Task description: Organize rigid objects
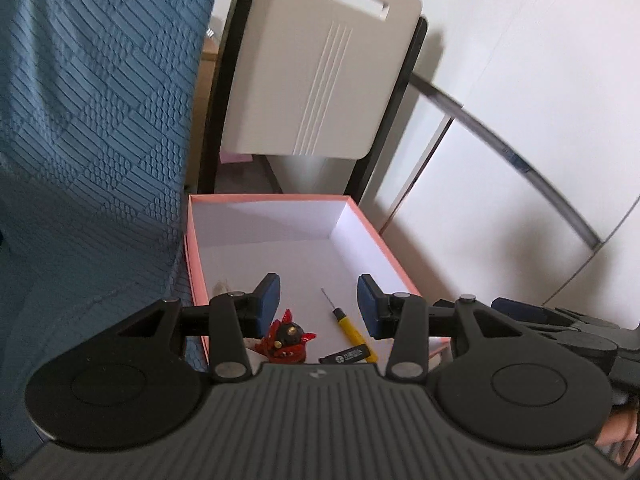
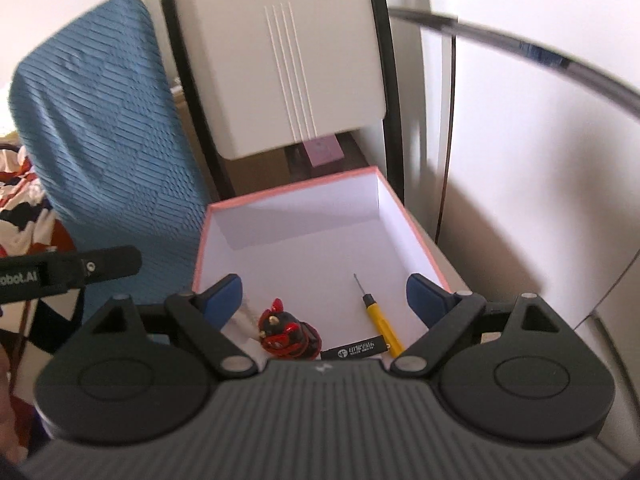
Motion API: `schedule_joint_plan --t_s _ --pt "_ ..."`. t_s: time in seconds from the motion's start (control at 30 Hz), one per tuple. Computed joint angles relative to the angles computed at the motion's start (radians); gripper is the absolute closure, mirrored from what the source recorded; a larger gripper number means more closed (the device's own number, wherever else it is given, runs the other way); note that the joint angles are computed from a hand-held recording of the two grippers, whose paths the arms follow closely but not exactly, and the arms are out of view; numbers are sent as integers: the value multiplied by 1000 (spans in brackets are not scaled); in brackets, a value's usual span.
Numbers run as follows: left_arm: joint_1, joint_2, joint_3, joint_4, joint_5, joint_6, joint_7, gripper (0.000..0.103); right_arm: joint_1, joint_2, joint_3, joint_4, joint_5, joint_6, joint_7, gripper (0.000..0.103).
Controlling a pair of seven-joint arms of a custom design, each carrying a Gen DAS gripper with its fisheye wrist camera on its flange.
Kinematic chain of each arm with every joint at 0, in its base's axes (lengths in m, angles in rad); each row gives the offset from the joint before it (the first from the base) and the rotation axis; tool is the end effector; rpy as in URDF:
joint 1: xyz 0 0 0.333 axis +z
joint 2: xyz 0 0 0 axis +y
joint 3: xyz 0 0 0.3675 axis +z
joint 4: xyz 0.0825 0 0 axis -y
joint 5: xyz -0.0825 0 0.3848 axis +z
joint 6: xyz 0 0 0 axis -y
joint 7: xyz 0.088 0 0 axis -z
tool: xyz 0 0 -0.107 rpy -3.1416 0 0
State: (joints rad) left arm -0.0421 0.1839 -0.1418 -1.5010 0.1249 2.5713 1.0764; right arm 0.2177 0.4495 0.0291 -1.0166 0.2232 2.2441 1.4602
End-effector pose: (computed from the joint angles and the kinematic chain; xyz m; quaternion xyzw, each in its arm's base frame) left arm 0.6681 -0.1146 0.7189 -0.7131 0.5527 -0.3691 0.2230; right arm 0.7233 0.1813 0.7368 -0.7349 0.5525 -0.1633 0.3578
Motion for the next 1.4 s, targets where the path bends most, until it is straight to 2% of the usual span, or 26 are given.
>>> schedule_joint_plan --t_s 0.37,0.47,0.67,0.73,1.0,1.23,1.27,1.37,1.4 --pt "-14 -193 3 -173 19 38 -63 53 -4 -212 3 -235 27 71 -27 12" --pt "-17 -245 2 -224 45 49 -90 46 0 -259 4 -283 25 88 -22 12" --pt "-23 -337 7 -325 39 62 -100 45 1 -348 12 -392 52 122 -58 12" --pt "-27 -359 9 -352 32 61 -104 45 2 -370 13 -420 56 122 -67 12" --pt "-39 -414 4 -430 55 77 -106 31 4 -452 13 -546 70 164 -86 13" --pt "-23 -436 -12 -460 126 73 -165 28 3 -467 11 -573 121 164 -131 13" --pt "-23 -438 -12 -462 130 70 -166 26 4 -471 12 -579 114 175 -133 13" --pt "-8 -441 -26 -460 176 47 -200 9 4 -474 13 -584 109 184 -131 13" --pt "1 -440 -37 -455 209 32 -217 6 5 -475 14 -587 101 188 -130 13"
